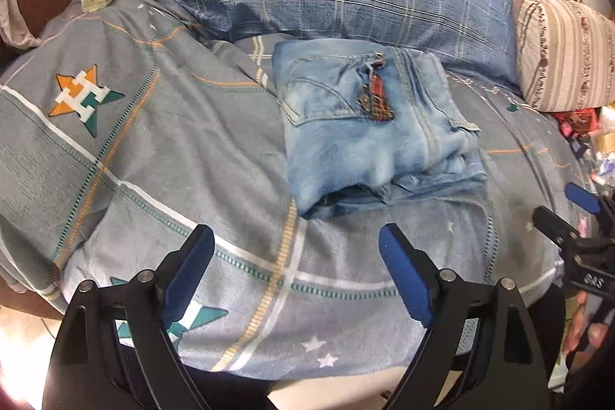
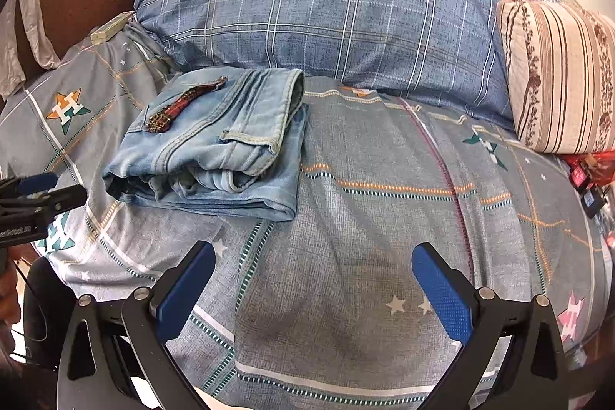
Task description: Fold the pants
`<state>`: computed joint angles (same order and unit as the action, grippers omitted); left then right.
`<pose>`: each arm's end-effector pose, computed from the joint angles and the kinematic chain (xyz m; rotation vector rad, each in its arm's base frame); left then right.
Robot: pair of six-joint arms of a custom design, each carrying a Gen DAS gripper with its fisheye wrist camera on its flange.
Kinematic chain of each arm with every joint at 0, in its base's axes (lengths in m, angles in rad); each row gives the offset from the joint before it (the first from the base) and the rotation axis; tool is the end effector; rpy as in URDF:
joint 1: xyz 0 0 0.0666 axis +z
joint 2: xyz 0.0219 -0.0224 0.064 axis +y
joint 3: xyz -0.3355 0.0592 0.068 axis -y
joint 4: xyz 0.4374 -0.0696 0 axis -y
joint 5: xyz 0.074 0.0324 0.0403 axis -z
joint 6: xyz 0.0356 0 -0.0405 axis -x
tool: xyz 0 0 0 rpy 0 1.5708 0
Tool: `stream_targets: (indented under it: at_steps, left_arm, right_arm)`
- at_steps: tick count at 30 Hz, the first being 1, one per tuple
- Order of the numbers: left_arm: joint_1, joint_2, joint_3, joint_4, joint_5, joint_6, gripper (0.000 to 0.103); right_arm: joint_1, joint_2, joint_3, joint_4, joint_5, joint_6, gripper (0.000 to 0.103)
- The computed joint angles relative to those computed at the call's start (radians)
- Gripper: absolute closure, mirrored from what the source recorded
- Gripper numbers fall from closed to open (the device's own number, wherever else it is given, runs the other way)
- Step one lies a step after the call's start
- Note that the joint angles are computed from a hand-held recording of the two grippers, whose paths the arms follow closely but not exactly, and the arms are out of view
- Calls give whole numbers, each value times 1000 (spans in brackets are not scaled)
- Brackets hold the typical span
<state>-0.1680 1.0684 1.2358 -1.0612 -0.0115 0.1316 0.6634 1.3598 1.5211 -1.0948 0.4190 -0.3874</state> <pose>0.4138 -0.0702 0.4447 0.0399 2.4677 -0.1156 0.4134 0.3042 0.4574 -0.1627 2.3902 -0.0442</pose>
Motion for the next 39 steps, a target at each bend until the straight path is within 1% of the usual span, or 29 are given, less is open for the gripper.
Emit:
stream_targets:
  at_steps: [1,3,6,9,11,14,18,21,28,31,39]
  left_arm:
    - [-2,-1,0,-4,7,-1,14]
    - [-20,-3,2,-6,-8,-4,14]
    - [-73,-9,2,3,-102,-38,14]
    - [-127,-18,-5,31,-235,-80,14]
    - [-140,-21,-9,43,-283,-84,14]
    - [-135,-24,-8,43,-280,-71,14]
    - [-153,-45,-25,76,-328,-82,14]
    - [-163,-43,-25,68,-321,-105,14]
    - [-175,-43,-29,50,-285,-123,14]
    - [-169,-43,-29,49,-251,-124,14]
    - [-150,-43,-34,53,-189,-118,14]
  right_arm:
    - [-3,-2,-3,3,-8,-3,0]
    - [-8,-6,-12,16,-23,-6,0]
    - [-17,2,-12,22,-42,-4,1]
    - [-24,14,-1,18,-61,-6,0]
    - [-25,20,5,13,-64,-5,0]
    - [-24,15,5,19,-62,-7,0]
    - [-19,15,14,13,-50,-1,0]
    - [-17,16,19,10,-46,-4,0]
    - [-5,30,47,-10,-29,3,0]
    - [2,39,62,-19,-21,6,0]
    - [12,67,94,-49,-11,12,0]
